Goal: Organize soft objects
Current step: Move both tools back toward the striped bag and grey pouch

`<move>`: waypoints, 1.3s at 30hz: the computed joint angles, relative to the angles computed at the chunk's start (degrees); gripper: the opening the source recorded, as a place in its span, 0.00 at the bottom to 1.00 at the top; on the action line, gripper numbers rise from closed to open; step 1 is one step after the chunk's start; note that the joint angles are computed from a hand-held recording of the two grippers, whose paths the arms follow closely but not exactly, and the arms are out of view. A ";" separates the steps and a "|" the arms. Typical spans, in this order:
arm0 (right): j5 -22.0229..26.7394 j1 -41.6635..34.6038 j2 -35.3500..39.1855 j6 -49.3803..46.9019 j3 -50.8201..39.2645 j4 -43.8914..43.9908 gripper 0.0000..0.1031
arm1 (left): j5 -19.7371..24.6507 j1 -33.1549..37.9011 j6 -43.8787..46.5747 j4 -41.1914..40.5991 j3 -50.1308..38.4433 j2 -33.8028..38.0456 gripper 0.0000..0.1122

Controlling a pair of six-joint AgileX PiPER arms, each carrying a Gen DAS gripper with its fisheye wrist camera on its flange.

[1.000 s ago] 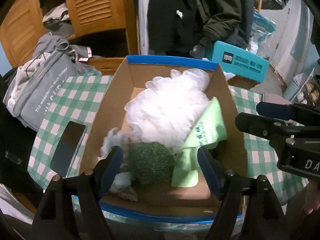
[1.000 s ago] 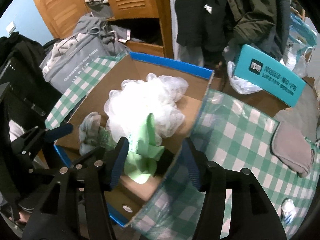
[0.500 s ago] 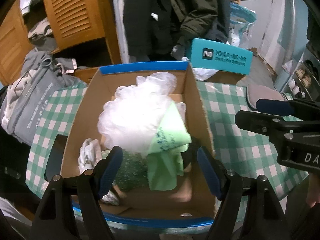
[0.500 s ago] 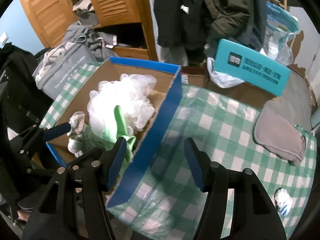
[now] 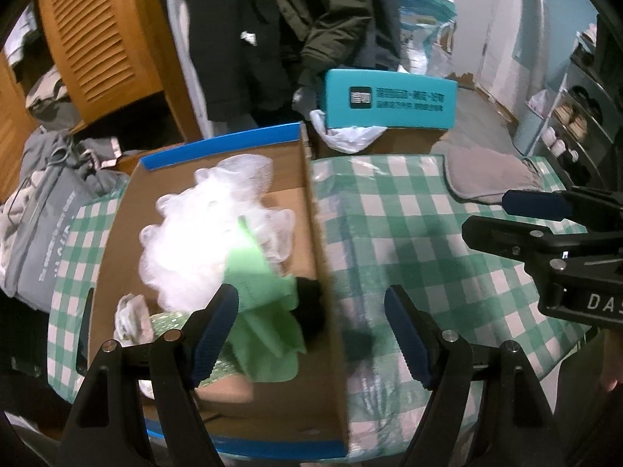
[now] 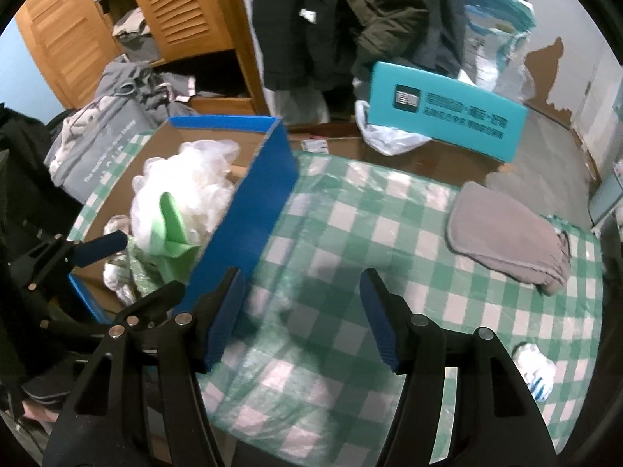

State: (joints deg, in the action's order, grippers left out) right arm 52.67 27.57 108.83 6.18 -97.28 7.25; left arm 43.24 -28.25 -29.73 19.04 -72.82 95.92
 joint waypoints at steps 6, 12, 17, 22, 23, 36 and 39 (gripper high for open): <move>-1.83 -3.44 -2.86 -0.88 5.50 -0.42 0.60 | 1.82 -3.55 0.23 0.31 -4.10 3.13 0.70; -3.05 -7.26 -5.26 -1.89 9.94 -0.61 0.61 | 3.93 -6.51 0.99 0.37 -8.66 6.98 0.71; -4.25 -10.23 -7.18 -2.79 13.64 -1.22 0.62 | 5.52 -8.70 1.82 0.44 -12.25 10.01 0.71; -5.16 -13.35 -8.55 -4.29 16.83 -1.47 0.62 | 6.86 -10.38 2.65 -0.01 -15.68 12.82 0.71; -5.24 -13.87 -8.74 -4.60 17.28 -1.56 0.62 | 7.19 -10.64 2.95 -0.27 -16.53 13.50 0.71; -3.40 -22.50 -8.14 -12.33 19.17 -3.91 0.62 | 11.17 -12.43 8.63 -5.09 -27.57 22.61 0.71; -1.95 -25.66 -5.99 -14.61 17.76 -2.80 0.62 | 13.21 -12.88 12.00 -6.36 -33.32 26.26 0.72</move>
State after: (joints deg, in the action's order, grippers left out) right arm 50.72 1.91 102.84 -8.43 -79.52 4.45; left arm 56.44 -41.13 -17.73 12.68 -106.14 122.19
